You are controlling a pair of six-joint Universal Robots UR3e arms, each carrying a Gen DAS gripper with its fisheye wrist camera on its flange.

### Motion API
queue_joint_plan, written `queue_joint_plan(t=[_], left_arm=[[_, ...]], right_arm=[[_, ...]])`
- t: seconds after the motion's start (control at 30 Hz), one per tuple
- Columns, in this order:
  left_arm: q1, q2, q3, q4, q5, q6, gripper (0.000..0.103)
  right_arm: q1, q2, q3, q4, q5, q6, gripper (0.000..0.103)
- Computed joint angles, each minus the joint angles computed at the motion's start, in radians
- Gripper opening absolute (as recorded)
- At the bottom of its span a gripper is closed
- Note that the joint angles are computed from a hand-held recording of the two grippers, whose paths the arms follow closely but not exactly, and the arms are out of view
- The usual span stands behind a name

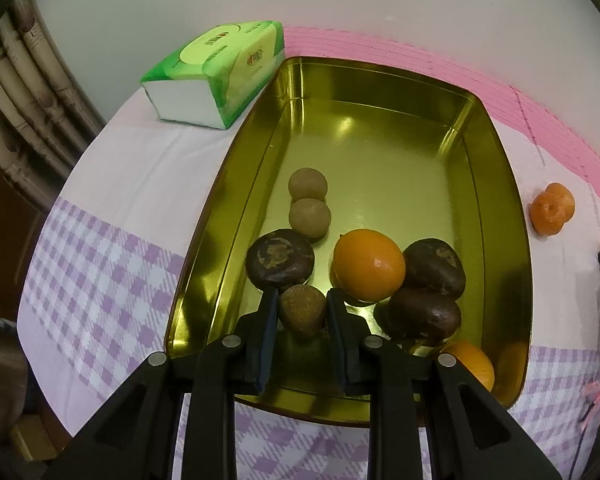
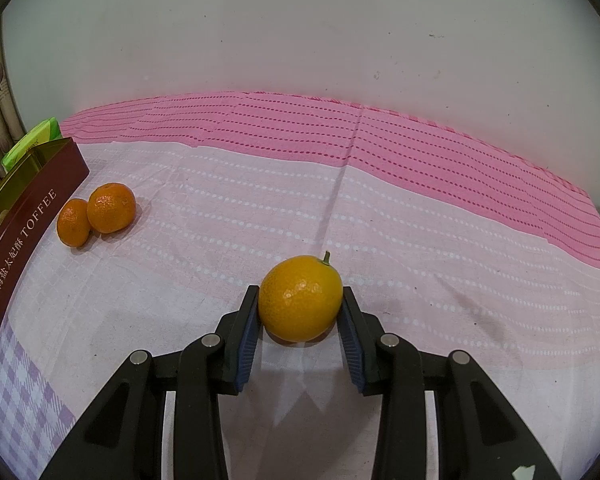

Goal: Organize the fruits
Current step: 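Carry the small green fruit with the left gripper into the tin tray and open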

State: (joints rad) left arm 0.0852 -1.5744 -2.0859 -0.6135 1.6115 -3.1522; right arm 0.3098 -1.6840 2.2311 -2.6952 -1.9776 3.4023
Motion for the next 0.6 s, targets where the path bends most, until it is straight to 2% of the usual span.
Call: queue_joint_plan(t=[0.6], left_arm=[[-0.002, -0.006, 0.008, -0.029, 0.014, -0.004, 0.026]], right_arm=[[-0.001, 0.000, -0.001, 0.002, 0.000, -0.001, 0.036]])
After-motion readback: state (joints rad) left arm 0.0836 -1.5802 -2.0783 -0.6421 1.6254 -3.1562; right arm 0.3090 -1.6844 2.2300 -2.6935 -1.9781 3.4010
